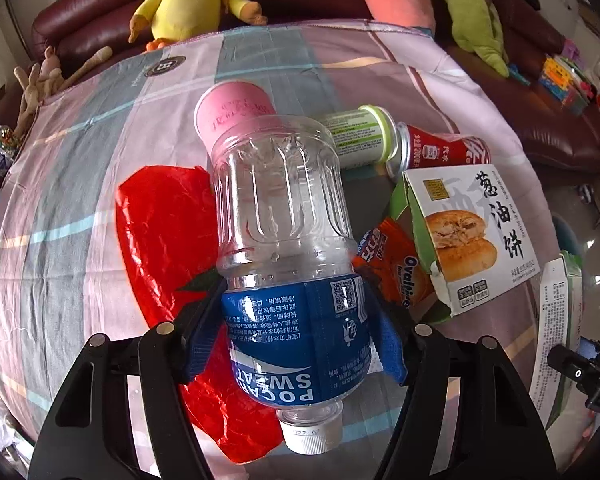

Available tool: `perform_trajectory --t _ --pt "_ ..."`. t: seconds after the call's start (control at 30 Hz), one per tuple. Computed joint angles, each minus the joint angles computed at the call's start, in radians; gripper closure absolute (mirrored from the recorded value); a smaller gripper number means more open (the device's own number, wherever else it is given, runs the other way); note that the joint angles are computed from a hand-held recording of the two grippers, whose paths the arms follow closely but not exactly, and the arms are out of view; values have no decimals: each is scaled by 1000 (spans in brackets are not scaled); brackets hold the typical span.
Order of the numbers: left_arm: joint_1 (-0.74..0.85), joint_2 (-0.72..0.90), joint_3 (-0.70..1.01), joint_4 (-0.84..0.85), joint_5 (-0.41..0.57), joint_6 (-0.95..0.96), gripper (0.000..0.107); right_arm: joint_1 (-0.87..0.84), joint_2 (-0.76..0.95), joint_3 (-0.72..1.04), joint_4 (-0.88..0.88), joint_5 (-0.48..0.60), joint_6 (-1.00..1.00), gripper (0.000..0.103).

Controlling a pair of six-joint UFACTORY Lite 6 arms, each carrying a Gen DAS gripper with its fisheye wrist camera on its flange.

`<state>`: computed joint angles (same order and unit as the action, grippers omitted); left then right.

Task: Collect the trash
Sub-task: 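Grasp the medicine box with the right tool while the left tool grasps the water bottle, then carry both items over the teal bin and open both tools to drop them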

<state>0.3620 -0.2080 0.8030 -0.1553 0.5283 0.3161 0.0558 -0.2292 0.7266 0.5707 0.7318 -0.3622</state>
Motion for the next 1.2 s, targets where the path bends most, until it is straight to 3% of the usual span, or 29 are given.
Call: perform_trajectory --t 0.23,0.43,0.6,0.73,0.93,1.2 --pt "-66 -146 74 20 127 -88 40 -206 24 35 118 86 -205 30" --pt "-416 -97 227 149 192 -331 40 -468 98 143 178 175 -353 30" --pt "-744 169 394 238 137 -525 40 -697 239 306 167 198 -426 30" --pt "-882 437 589 175 105 -517 40 -816 388 439 145 179 -443 30" --pt "-962 783 902 95 146 -470 40 -836 651 617 99 142 -414 30" --pt "-989 1052 1224 79 240 -443 39 -823 868 750 97 135 -376 28"
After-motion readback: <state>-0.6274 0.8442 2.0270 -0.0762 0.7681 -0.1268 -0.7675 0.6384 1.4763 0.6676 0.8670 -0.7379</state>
